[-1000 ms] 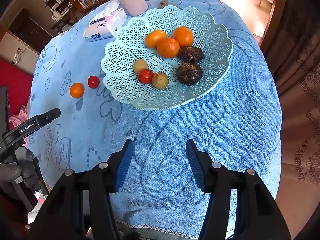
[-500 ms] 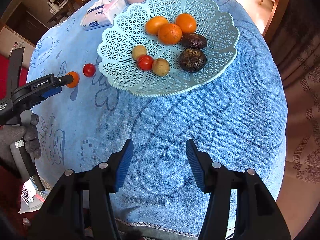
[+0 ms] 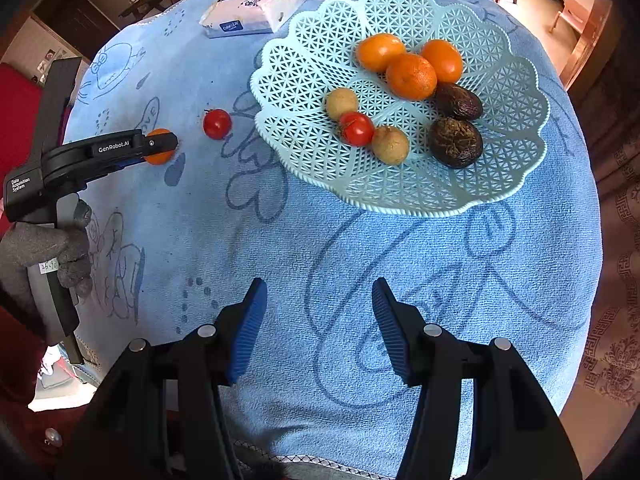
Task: Organize fruits
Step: 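Grasp the red cherry tomato with the right tool while the left tool holds the mandarin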
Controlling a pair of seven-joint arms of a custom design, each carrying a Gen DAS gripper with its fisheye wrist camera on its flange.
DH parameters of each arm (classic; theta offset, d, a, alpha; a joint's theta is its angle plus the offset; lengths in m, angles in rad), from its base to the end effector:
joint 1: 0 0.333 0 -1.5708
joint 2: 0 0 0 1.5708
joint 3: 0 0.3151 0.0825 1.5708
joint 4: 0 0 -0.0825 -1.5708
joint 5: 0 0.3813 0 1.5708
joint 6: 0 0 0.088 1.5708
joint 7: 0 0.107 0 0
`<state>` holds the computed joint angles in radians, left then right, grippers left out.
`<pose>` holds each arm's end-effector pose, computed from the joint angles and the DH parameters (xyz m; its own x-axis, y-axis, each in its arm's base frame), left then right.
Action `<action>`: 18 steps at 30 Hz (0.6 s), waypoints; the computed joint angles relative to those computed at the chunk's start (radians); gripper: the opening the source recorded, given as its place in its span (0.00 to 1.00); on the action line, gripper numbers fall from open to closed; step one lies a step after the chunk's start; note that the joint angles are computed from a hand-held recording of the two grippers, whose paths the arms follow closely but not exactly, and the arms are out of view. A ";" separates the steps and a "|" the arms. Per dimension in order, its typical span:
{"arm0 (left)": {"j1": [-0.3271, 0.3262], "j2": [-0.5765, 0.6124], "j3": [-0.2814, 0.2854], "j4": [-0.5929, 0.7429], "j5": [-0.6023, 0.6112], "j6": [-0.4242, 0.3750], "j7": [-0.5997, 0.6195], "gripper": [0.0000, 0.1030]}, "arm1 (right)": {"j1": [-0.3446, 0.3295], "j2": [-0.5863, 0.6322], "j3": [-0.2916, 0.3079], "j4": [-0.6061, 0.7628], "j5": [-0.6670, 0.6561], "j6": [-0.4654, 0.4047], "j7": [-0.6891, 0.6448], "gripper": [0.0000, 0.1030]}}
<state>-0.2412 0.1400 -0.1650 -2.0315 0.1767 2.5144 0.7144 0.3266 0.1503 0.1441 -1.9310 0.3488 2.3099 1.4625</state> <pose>0.5567 -0.2380 0.4159 0.2942 -0.9406 0.1696 -0.8903 -0.3343 -0.3093 0.5439 0.2808 0.4357 0.3751 -0.8783 -0.2964 -0.9216 -0.3190 -0.2210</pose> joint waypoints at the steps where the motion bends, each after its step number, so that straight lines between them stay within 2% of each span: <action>1: 0.002 -0.023 0.001 -0.022 -0.003 0.001 -0.003 0.36 | 0.004 0.012 0.006 0.016 0.003 -0.001 -0.007 0.55; 9: 0.054 -0.224 -0.025 -0.195 0.001 -0.014 -0.054 0.36 | 0.046 0.143 0.050 0.184 -0.008 0.018 -0.028 0.55; 18: 0.128 -0.467 -0.069 -0.411 -0.073 -0.055 -0.081 0.37 | 0.107 0.325 0.057 0.418 -0.158 0.023 0.049 0.55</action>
<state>-0.1135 -0.3273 -0.2340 -2.4425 0.1039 2.4598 0.6333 0.4332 0.4748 0.2007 -1.5132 0.1912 2.3325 1.5114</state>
